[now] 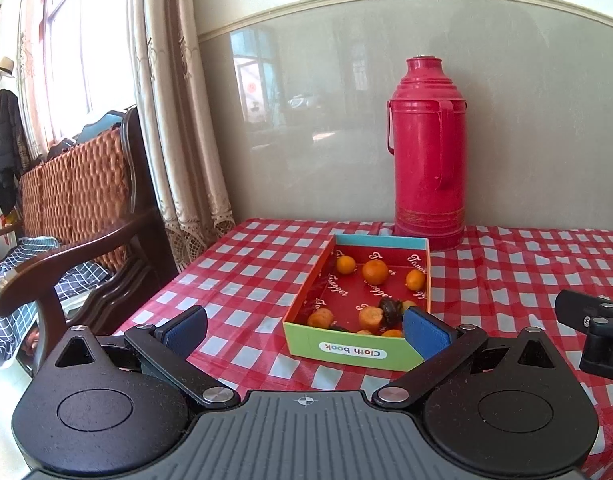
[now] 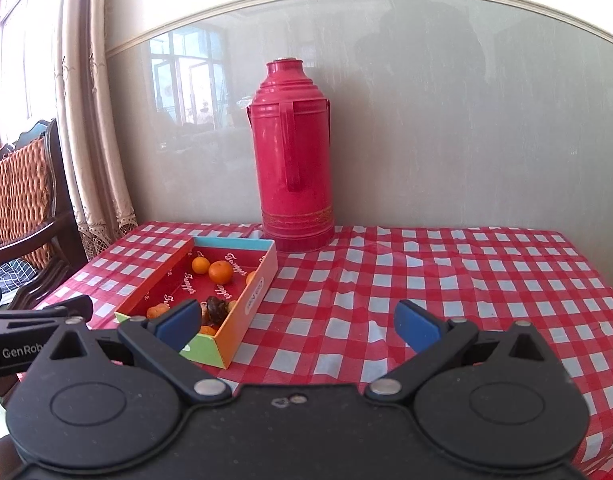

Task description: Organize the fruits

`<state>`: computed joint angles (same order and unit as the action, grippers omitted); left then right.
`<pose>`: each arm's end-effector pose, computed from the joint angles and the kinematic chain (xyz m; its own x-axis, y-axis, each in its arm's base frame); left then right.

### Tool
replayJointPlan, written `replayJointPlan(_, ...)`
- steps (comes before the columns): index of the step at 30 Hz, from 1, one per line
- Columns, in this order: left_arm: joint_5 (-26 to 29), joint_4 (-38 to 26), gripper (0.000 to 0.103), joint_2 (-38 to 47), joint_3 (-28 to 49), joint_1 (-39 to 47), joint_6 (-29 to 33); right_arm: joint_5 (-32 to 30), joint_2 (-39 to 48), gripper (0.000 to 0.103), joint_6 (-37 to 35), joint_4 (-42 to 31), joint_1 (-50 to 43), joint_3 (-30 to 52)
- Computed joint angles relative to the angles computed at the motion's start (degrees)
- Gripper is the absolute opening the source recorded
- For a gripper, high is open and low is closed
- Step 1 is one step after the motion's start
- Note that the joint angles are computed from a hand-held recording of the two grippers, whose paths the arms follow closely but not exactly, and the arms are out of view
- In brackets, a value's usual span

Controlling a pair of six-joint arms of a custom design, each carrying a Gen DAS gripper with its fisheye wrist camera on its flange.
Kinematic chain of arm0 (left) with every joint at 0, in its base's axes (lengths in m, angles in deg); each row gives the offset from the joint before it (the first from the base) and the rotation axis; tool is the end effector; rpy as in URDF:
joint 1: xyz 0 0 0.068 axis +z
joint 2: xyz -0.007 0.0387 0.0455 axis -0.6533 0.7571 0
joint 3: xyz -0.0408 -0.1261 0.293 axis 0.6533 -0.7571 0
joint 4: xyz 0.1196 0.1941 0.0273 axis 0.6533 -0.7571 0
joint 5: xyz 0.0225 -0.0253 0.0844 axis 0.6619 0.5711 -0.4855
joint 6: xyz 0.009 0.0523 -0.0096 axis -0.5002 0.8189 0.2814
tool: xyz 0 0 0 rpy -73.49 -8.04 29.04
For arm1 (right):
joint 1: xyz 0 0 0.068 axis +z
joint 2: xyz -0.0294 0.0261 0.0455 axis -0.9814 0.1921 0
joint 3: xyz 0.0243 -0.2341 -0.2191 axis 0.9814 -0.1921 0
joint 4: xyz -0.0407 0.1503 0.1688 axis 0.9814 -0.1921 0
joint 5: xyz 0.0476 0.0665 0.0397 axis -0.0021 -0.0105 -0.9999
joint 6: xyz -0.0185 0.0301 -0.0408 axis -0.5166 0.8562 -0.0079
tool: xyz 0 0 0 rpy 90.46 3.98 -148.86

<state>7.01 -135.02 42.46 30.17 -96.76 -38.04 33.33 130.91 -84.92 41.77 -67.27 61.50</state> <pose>0.2270 -0.2788 0.2972 -0.4473 -0.0946 -0.8894 -0.4689 0.8716 0.1431 0.2977 0.0669 0.3040 -0.4676 -0.0843 -0.8799 -0.3266 0.9415 0.0833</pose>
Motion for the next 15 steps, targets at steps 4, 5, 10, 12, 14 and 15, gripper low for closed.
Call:
replayJointPlan(4, 0.8, 0.8, 0.103, 0.1, -0.2, 0.3, 0.6, -0.4, 0.3, 0.097, 0.6, -0.2, -0.3, 0.3)
replayJointPlan(5, 1.0, 1.1, 0.103, 0.1, -0.4, 0.4, 0.8, -0.6, 0.3, 0.097, 0.8, -0.2, -0.4, 0.2)
replayJointPlan(10, 1.9, 2.1, 0.103, 0.0, -1.0, 0.6, 1.2, -0.6, 0.7, 0.097, 0.7, -0.3, 0.0, 0.2)
replayJointPlan(12, 2.1, 2.2, 0.103, -0.1, -1.1, 0.7, 1.2, -0.7, 0.6, 0.097, 0.7, -0.2, 0.2, 0.1)
replayJointPlan(14, 2.1, 2.6, 0.103, -0.4, -1.2, 0.8, 1.4, -0.5, 0.6, 0.097, 0.6, -0.2, 0.4, 0.1)
replayJointPlan(15, 2.1, 2.9, 0.103, -0.5, -1.3, 0.9, 1.7, -0.6, 0.6, 0.097, 0.5, -0.2, 0.4, 0.1)
